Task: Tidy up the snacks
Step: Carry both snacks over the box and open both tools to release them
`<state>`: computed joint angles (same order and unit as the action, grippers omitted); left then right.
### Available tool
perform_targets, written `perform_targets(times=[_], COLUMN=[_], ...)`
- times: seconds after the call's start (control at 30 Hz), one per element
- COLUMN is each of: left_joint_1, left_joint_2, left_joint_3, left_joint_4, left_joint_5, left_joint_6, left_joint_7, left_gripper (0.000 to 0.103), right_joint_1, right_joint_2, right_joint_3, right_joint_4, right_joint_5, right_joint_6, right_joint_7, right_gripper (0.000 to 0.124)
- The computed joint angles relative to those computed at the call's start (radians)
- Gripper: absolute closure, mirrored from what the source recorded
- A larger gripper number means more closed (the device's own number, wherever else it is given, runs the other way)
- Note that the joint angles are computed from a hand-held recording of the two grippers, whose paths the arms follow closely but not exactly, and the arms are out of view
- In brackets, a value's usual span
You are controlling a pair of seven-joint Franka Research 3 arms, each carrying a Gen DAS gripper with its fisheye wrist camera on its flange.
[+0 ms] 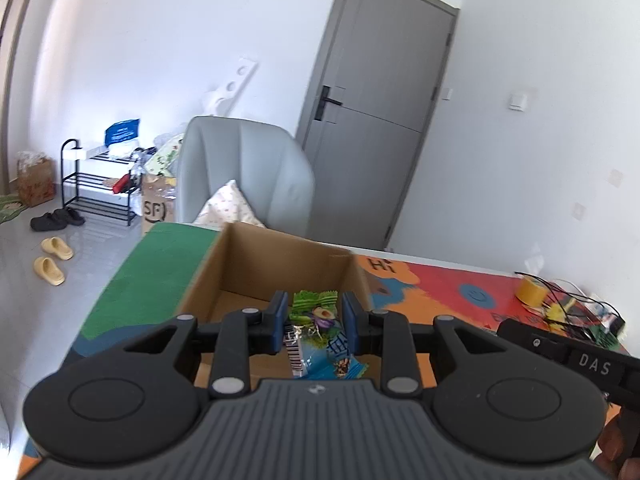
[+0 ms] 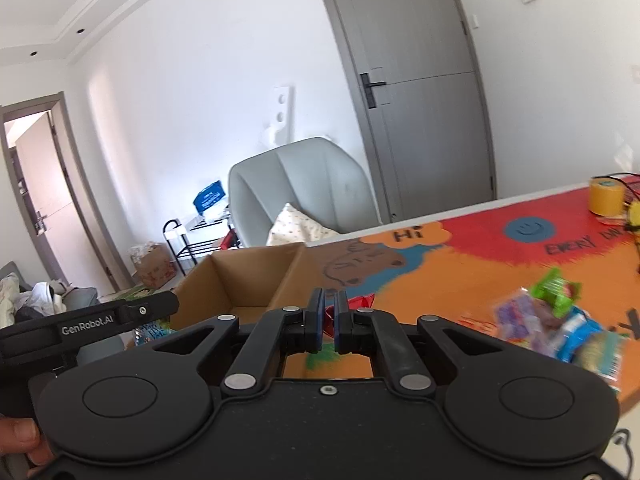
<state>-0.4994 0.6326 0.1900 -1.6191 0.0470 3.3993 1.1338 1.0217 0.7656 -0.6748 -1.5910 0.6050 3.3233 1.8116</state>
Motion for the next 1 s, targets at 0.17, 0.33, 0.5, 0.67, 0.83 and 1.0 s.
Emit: perform_targets(times=[0.17,0.33,0.5,0.67,0.83,1.0], left_joint_1=[0.045,0.105,0.216,0.178,0.134,0.046], left_joint_2=[0.022,0.053,0.084,0.084,0.061,0.060], left_joint_3=[-0.016,-0.061,-0.192,-0.124,-0.051,0.066], left_joint_4=[0.045,0.107,0.167,0.166,0.122,0.104], left_joint_5=[0.017,0.060,0.140,0.169,0.166,0.139], left_joint_6=[-0.030,-0.064,-0.117,-0.110,-0.087,-0.095], left_joint_7=[-0.013,-0.046,-0.067,-0.120,-0.164,-0.198], left_gripper=[0.075,0.075,0.063,0.050,0.037,0.026], right_joint_1=[-0.062,-0.105,-0.142,-0.176,-0.238,-0.234], right_joint_2=[0.042,0.090,0.129,0.144,0.159,0.176], right_joint_3=[0.052,0.072,0.093,0.122,0.198,0.177], right_joint_4=[0.111,0.215,0.292,0.337,0.390,0.401], right_joint_5=[-0.041,-0.103,-0.169,-0.232,-0.292,-0.297], right_joint_6=[-0.021,-0.060,-0.098,-0.121,-0.106,-0.113], right_joint_7=[0.014,0.062,0.124,0.177,0.207,0.286], right_gripper=[0.118,0.118,0.118,0.118,0.114,0.096])
